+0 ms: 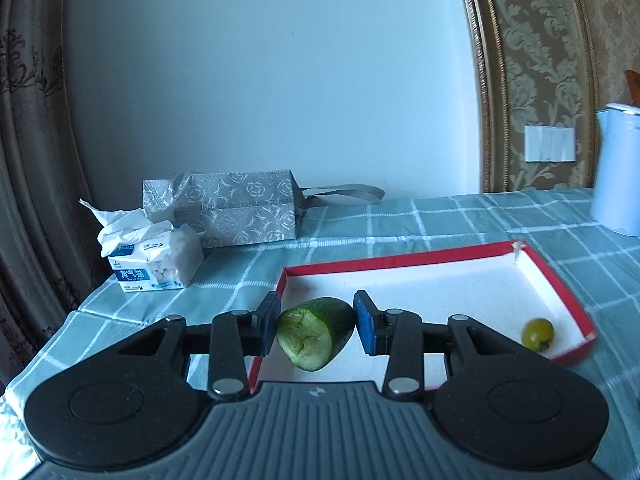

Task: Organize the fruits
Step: 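Carry the cucumber piece into the red tray and open the left gripper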

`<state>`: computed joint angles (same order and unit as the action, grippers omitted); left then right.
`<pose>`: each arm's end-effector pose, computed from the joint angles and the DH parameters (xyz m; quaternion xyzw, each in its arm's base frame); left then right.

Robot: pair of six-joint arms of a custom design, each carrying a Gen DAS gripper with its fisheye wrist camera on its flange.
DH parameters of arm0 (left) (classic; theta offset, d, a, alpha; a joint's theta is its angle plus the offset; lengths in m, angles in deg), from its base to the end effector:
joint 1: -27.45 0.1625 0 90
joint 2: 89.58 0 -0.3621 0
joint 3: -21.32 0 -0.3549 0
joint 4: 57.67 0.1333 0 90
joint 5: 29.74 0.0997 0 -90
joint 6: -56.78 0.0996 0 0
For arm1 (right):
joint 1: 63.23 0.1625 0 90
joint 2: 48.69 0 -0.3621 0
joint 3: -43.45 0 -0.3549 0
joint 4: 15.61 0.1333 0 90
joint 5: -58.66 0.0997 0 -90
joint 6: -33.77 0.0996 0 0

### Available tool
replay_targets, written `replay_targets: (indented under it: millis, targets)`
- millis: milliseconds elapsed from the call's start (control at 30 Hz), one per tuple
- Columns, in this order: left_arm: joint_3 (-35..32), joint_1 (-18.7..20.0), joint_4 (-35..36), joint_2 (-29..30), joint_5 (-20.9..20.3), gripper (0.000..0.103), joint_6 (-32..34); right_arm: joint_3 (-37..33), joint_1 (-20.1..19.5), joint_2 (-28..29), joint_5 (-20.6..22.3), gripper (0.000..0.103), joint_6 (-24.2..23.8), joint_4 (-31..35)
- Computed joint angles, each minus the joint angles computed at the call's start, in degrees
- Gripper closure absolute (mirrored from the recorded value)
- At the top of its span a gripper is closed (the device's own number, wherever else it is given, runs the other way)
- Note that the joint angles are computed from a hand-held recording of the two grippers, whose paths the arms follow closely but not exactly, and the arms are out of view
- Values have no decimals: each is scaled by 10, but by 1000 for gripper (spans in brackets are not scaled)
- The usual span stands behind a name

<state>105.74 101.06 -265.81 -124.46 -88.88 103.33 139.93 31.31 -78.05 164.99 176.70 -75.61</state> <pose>-0.0046 -0.6692 0.1612 0.2878 0.7575 -0.4673 0.3536 0.1474 -0.5260 -0.0977 0.1757 -0.7271 0.5991 0.2857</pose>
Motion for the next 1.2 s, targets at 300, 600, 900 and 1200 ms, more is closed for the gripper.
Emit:
replay_targets:
  millis: [300, 600, 900, 1200]
  targets:
    - [-186, 7, 145, 93, 38, 63, -24, -3, 0, 1, -5, 7, -5, 7]
    - [-252, 16, 179, 130, 36, 63, -30, -10, -2, 0, -8, 4, 7, 30]
    - [-178, 15, 150, 87, 18, 53, -47, -9, -2, -2, -6, 3, 10, 26]
    - [-2, 21, 58, -13, -25, 48, -40, 0, -5, -4, -12, 3, 11, 9]
